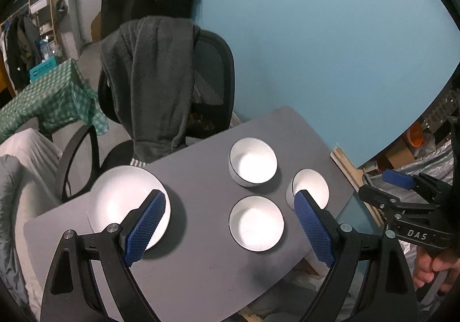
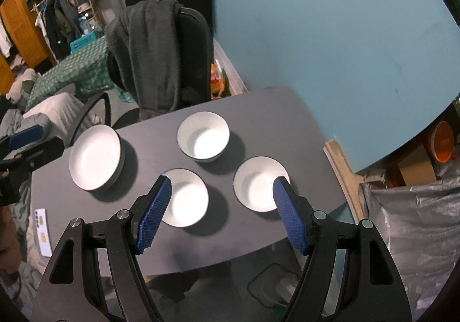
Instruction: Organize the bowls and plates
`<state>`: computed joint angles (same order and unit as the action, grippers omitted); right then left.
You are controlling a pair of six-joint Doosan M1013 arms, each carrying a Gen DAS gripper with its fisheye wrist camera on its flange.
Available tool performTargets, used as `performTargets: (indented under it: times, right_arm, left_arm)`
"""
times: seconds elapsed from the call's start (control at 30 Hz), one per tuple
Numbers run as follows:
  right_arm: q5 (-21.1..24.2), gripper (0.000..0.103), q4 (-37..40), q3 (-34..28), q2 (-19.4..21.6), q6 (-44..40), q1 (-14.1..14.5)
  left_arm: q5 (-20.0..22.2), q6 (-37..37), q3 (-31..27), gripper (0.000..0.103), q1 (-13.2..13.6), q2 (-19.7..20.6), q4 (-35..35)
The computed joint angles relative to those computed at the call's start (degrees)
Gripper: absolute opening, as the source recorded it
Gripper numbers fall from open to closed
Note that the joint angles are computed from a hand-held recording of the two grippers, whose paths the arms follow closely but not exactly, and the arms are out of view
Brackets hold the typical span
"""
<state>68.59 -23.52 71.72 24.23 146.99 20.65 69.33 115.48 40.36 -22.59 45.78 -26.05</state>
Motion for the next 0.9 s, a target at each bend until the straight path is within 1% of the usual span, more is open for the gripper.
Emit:
performTargets:
  times: [0.07, 0.2, 0.4, 0.47, 0.57, 0.6, 0.73, 0.9]
  right_arm:
    - [-0.2, 0.072, 0.8, 0.4, -0.1, -0.4, -0.3]
    - [-0.5, 0.072, 1.4, 0.9, -0.2, -1.1, -0.8]
    - [-1.8, 0.072, 2.6, 1.9, -0.5, -2.6, -1.4]
    - [-2.4, 0.072, 2.6, 2.2, -0.5, -3.0, -1.6]
    - [-3.9, 0.072, 4.2, 3.1, -0.5, -4.5, -2.2]
    - [-4.3, 0.072, 4.9, 3.2, -0.4, -4.9, -2.4]
    - [-7.7, 0.072, 9.3, 4.4, -0.3, -8.0, -3.8]
    - [-11.8, 0.072, 15.6, 5.6, 1.1, -14.8, -5.5]
  left_arm:
    - [0.6, -1.1, -0.3, 0.092, -0.5, 0.6, 2.0]
    - [2.6, -2.8, -1.4, 0.092, -0.7, 1.8, 2.8]
    - [2.7, -3.7, -1.5, 0.092, -1.2, 2.0, 4.6]
    - [3.5, -3.7, -2.0, 0.092, -1.3, 2.4, 5.0]
    - [1.4, -3.4, -0.1, 0.092, -1.6, 1.7, 5.9]
    - [1.3, -3.4, 0.1, 0.092, -1.6, 1.8, 5.9]
    - [2.7, -4.1, -0.1, 0.092, -1.9, 2.7, 7.1]
    - [3.4, -4.8, 0.2, 0.092, -2.6, 3.7, 10.1]
